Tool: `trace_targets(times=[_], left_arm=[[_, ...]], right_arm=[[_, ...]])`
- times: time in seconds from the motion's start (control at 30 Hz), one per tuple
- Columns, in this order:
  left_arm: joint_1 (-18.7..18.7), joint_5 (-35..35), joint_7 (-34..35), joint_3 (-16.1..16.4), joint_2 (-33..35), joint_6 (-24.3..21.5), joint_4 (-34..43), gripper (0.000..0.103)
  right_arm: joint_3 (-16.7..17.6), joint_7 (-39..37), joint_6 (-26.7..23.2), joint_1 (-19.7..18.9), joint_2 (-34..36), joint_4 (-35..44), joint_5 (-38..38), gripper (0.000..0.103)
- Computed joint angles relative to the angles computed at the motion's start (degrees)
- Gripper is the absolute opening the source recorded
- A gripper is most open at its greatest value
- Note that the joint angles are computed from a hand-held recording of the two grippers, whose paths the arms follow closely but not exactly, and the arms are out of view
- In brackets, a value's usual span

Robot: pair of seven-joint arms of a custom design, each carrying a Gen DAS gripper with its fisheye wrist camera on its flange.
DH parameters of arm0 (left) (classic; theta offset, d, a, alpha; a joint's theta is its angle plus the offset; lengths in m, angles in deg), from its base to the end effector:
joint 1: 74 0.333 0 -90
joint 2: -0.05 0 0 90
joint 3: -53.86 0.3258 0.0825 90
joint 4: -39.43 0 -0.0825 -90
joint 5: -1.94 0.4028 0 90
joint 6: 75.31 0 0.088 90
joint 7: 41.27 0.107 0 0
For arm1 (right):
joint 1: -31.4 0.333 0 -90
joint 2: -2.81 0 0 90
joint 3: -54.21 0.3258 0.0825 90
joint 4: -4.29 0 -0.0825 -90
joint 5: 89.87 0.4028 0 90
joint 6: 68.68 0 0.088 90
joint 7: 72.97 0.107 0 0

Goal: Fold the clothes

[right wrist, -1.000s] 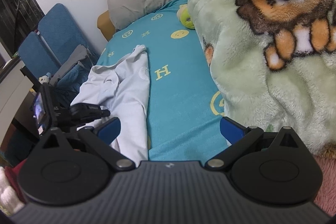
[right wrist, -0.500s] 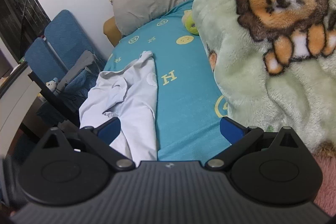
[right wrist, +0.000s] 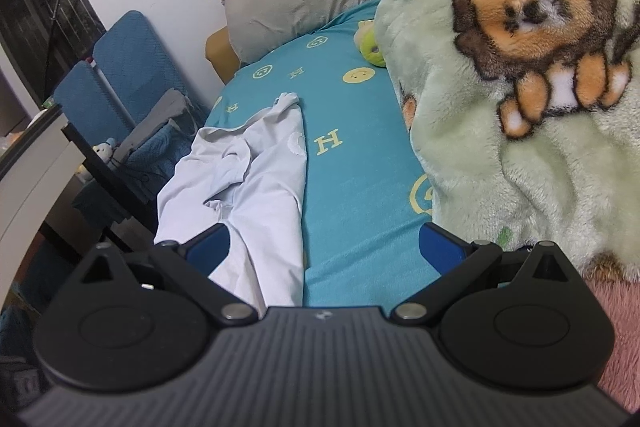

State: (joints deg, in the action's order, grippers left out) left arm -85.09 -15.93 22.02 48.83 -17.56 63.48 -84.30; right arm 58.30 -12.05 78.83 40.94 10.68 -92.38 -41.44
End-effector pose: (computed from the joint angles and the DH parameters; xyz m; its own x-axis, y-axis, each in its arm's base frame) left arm 0.4999 -0.1508 0.5928 0.2255 -0.8535 0.4698 -0.8493 -0.4085 -0.3345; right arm 0.6575 0.1434 0.5995 0.3600 -0.8207 -0.4437 -0.7050 0.0723 -0.7055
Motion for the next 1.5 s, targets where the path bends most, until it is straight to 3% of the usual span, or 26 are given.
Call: trace_targets(times=[0.1,0.3,0.43,0.5,0.57,0.7,0.77,0.93,1.17,1.43,1.5], left_arm=[[0.5,-0.6,-5.0,-0.3,-2.7,-1.6,-0.6,0.001],[3.0,10.6,-13.9,-2.8,-2.9,-12.8,0.1,0.002],[2.6,13.4,-13.8,-2.8,-2.8,-12.1,-0.5,0.006],[2.7,15.5,-14.2,-3.1,-3.5,-11.3,-0.6,0.015],[3.0,17.9,-14.5,-3.4,-4.5,-10.0,-0.9,0.039],[5.3,26.9,-18.4,-5.7,-4.6,-6.9,1.1,0.065],[6.7,33.4,-21.0,-7.5,-3.2,-6.0,3.9,0.084],[8.9,48.7,-25.7,-9.8,0.9,-3.2,10.7,0.102],[9.7,68.0,-39.8,-10.8,6.3,2.1,13.5,0.103],[8.0,71.1,-41.5,-9.2,4.9,0.8,9.0,0.103],[8.3,72.3,-43.1,-9.0,3.7,2.4,8.1,0.103]], right_arm=[[-0.1,-0.4,0.1,0.0,-0.8,-1.0,0.2,0.103],[-0.2,-0.6,0.0,0.3,-0.9,-1.0,0.0,0.103],[-0.1,-2.0,0.2,0.4,-1.5,-1.7,0.0,0.103],[-0.1,-3.5,0.3,0.5,-2.1,-2.3,0.5,0.103],[0.0,-4.9,0.6,0.7,-2.4,-2.5,1.3,0.103],[0.2,-10.3,0.9,0.8,-3.2,-2.8,5.9,0.103],[0.3,-14.3,1.4,1.0,-3.9,-3.4,9.2,0.103],[0.0,-22.6,1.0,1.5,-5.4,-4.4,18.4,0.103],[-0.5,-28.0,2.2,2.6,-6.2,-5.2,25.1,0.103],[-0.2,-31.6,3.5,3.7,-5.8,-5.2,28.5,0.103],[-0.2,-30.2,2.8,3.7,-5.2,-4.7,28.1,0.102]])
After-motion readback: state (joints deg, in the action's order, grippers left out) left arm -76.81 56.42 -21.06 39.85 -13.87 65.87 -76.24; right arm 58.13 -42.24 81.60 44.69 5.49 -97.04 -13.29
